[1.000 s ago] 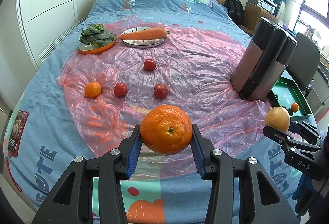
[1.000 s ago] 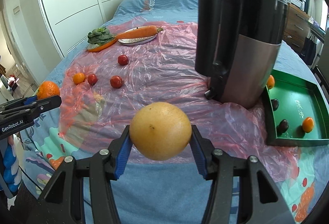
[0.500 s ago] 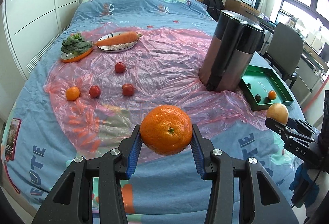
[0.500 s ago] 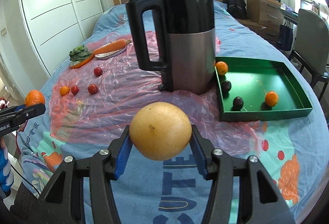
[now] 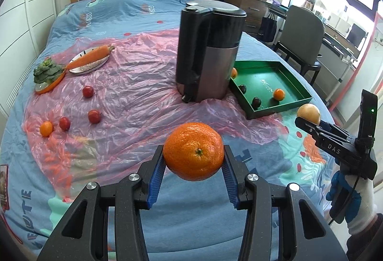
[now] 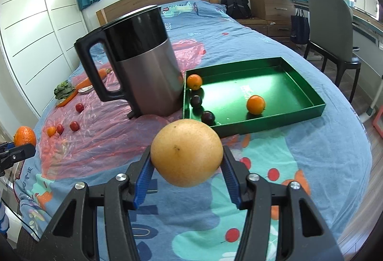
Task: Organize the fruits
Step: 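Lift and carry the orange and grapefruit past the kettle to the green tray, then lower the grapefruit into the tray and open the right gripper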
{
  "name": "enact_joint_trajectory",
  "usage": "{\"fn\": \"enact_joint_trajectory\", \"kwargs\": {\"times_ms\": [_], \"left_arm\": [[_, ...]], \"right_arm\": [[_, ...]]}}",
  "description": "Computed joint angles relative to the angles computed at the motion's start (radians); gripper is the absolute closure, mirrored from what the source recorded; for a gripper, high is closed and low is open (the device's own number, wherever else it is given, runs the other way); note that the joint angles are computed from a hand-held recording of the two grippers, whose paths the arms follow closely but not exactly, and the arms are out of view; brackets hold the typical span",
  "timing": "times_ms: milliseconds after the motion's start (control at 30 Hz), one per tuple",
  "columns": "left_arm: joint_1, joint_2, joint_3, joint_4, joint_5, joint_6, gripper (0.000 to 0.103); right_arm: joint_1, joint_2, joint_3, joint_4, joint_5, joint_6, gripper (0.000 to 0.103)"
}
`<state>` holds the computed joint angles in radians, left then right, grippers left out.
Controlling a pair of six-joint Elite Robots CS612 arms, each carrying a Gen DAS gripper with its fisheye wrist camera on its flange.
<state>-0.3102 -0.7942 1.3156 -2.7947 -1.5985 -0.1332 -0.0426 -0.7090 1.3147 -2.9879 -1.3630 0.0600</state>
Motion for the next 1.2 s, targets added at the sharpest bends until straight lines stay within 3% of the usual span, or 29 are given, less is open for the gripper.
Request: {"fn": "enact_joint_trajectory", "kwargs": {"times_ms": [300, 600, 967, 1200], "left_arm": [[-0.038, 0.041, -0.087, 0.076, -0.030, 0.081, 0.063], [-0.072, 0.124, -0.250, 0.180, -0.063, 0.132, 0.063], [-0.099, 0.290, -0.554, 0.353, -0.044, 0.188, 0.063], [-0.109, 0.442, -0.830, 0.528, -0.052, 0.200, 0.063]], "right_arm": [[-0.041, 0.026, -0.022, -0.011, -0.020, 0.055, 0.040], [-0.064, 0.078, -0.109, 0.025, -0.013, 0.060, 0.040], [-0.087, 0.170, -0.279, 0.081, -0.012, 0.057, 0.040], [-0.090, 0.239, -0.409, 0.163, -0.051, 0.018, 0.040]]}}
